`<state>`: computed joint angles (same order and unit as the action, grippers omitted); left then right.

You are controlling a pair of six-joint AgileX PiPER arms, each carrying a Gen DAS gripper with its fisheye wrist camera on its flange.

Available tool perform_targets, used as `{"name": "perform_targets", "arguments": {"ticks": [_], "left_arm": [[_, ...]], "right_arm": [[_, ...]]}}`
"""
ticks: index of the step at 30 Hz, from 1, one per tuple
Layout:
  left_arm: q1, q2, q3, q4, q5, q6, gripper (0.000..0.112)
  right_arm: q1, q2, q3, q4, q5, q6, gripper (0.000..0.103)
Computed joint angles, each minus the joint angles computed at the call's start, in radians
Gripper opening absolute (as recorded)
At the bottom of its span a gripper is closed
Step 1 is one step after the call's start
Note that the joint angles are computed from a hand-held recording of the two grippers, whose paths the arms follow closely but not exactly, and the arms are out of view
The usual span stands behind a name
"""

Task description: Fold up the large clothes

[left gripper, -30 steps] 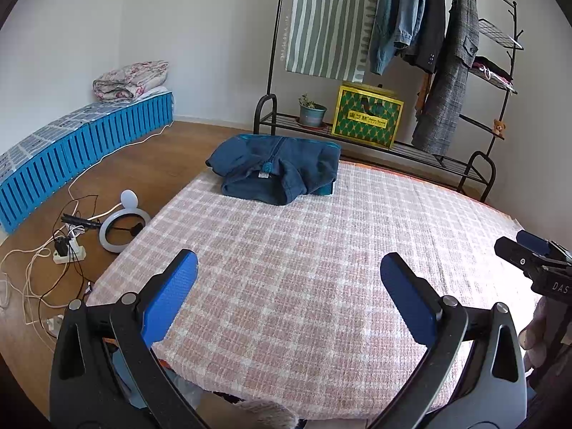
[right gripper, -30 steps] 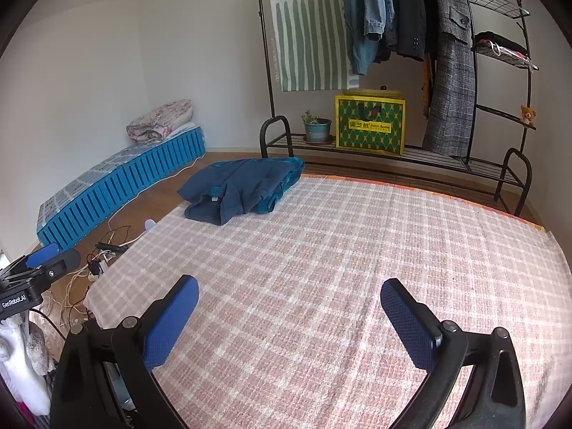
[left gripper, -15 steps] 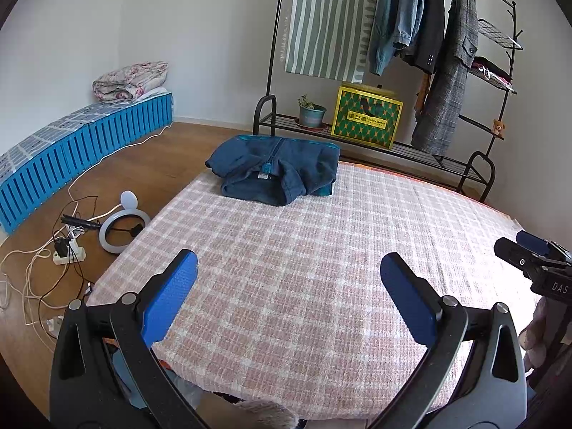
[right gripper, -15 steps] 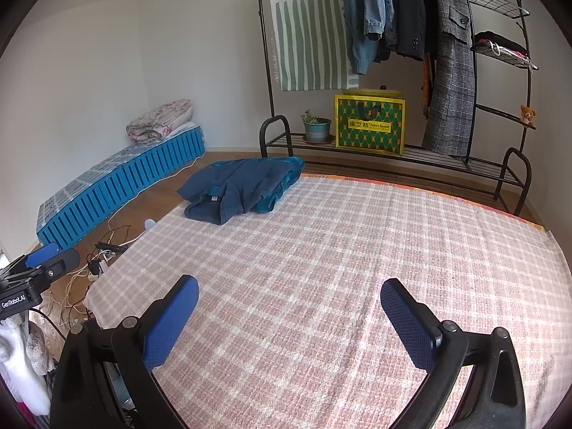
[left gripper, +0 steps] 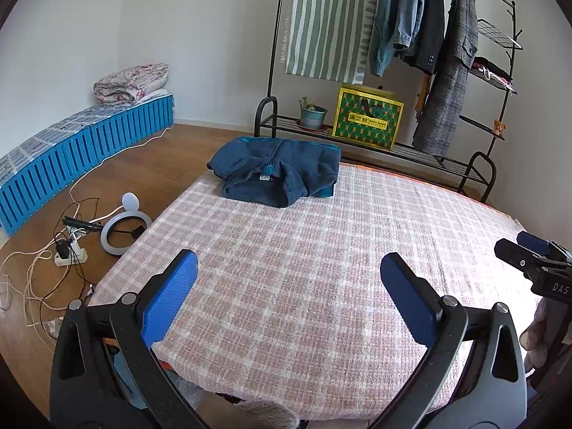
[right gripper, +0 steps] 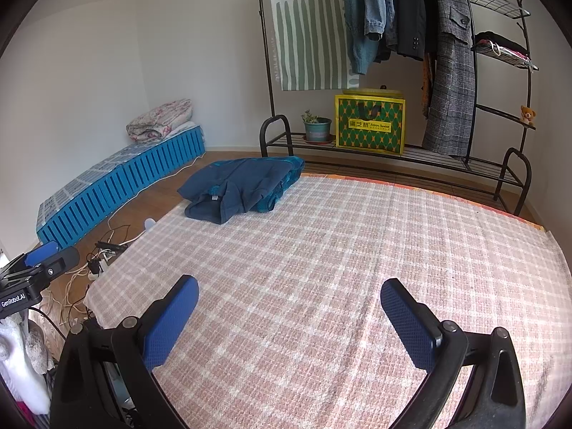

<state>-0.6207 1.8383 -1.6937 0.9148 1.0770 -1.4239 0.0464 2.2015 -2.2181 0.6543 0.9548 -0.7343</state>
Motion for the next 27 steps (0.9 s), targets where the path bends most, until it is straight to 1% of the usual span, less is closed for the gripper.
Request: {"name": "perform_targets", "arguments": {"ticks": [17, 23, 26, 27], "left_arm": [[-0.004, 0.002, 0.005, 0.008, 0.001, -0.013, 0.103], [0.008, -0.015, 0.014, 0.015, -0.011, 0.005, 0.103], [0.001, -0.022, 0.013, 0.029, 0.005, 0.007, 0.103], [0.004, -0.027, 0.017, 0.025, 0.0, 0.009, 0.103]], "right_arm": [[0.0, -0.001, 0.001, 0.001, -0.001, -0.001, 0.103], [-0.001, -0.007, 0.013, 0.003, -0.006, -0.008, 0.103], [-0.001, -0.007, 0.013, 0.004, -0.006, -0.008, 0.103], [-0.001, -0.006, 0.012, 0.003, -0.006, -0.007, 0.103]]}}
